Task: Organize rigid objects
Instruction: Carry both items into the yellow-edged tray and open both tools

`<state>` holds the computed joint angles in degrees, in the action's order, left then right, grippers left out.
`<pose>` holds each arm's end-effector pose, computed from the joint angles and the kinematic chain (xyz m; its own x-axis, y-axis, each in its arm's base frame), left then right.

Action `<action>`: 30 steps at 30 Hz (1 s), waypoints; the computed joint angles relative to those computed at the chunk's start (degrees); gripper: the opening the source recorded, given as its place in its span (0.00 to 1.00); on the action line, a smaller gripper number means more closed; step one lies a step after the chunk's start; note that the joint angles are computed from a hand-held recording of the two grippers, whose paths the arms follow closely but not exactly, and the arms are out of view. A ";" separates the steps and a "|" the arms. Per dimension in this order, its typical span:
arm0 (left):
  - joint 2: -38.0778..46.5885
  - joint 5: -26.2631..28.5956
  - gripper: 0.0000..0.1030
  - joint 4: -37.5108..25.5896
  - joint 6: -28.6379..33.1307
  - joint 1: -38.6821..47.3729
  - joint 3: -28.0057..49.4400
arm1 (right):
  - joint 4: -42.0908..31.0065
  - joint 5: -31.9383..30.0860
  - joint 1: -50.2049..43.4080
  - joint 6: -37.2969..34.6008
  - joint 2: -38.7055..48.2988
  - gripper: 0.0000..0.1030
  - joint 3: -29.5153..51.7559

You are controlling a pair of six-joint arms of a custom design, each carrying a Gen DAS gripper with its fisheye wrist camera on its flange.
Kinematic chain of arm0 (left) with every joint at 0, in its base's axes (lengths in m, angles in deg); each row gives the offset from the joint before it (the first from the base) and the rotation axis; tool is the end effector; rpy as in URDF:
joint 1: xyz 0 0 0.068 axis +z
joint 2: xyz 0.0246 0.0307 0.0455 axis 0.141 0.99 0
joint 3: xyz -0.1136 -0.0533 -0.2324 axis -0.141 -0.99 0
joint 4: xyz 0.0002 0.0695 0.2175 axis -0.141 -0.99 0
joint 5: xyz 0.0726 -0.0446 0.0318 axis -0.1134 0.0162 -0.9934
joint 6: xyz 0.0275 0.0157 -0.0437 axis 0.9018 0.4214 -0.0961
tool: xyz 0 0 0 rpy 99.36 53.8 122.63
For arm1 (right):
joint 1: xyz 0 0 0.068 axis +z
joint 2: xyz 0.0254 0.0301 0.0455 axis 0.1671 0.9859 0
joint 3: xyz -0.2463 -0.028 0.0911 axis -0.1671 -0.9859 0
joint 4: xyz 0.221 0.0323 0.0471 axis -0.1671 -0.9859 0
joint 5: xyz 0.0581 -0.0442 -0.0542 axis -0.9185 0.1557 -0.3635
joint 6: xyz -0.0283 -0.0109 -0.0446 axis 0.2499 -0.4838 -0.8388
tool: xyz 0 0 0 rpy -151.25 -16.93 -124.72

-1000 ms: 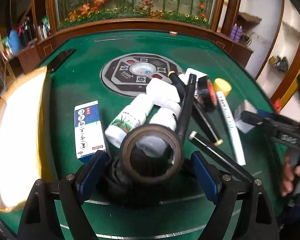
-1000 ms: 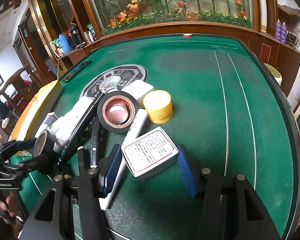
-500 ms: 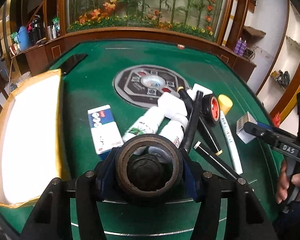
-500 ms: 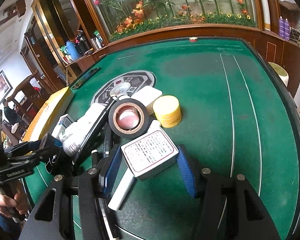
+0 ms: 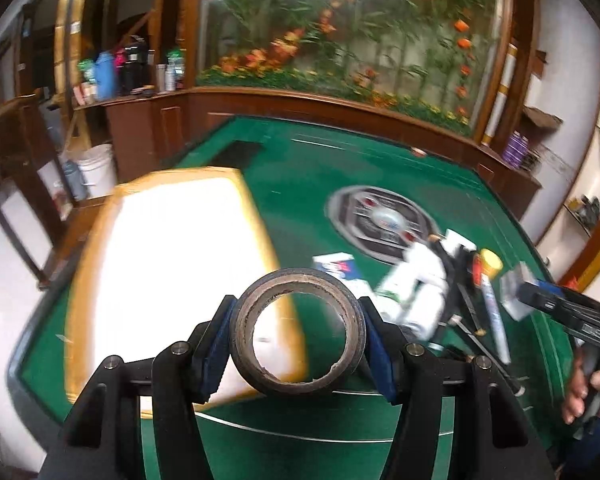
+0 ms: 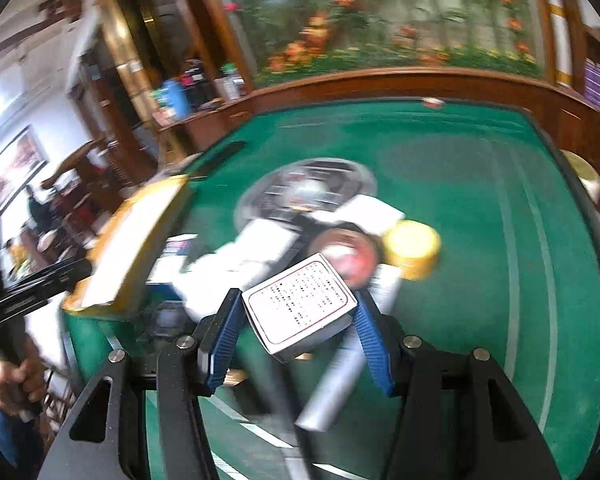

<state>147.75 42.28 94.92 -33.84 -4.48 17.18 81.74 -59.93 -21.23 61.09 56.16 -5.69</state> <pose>0.2301 -0.0572 0.1585 -0.6650 0.1203 -0.7371 0.3133 0.9408 -0.1291 0.1588 -0.0715 0.1191 -0.6534 0.1715 -0.7373 -0.0422 0.9642 0.2616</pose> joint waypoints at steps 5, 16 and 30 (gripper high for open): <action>1.97 2.87 0.61 -1.81 3.84 8.83 3.38 | -7.96 9.73 21.51 8.59 -8.83 0.53 5.35; 20.65 3.63 0.61 -10.29 9.35 15.98 24.71 | -15.54 21.73 49.23 22.01 20.07 0.54 39.29; 43.52 3.22 0.61 -22.68 4.68 16.56 51.90 | -47.23 23.25 50.29 31.13 71.49 0.54 111.38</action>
<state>191.27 45.49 72.24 -29.16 12.08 69.08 34.51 -36.68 29.06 92.22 127.65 105.70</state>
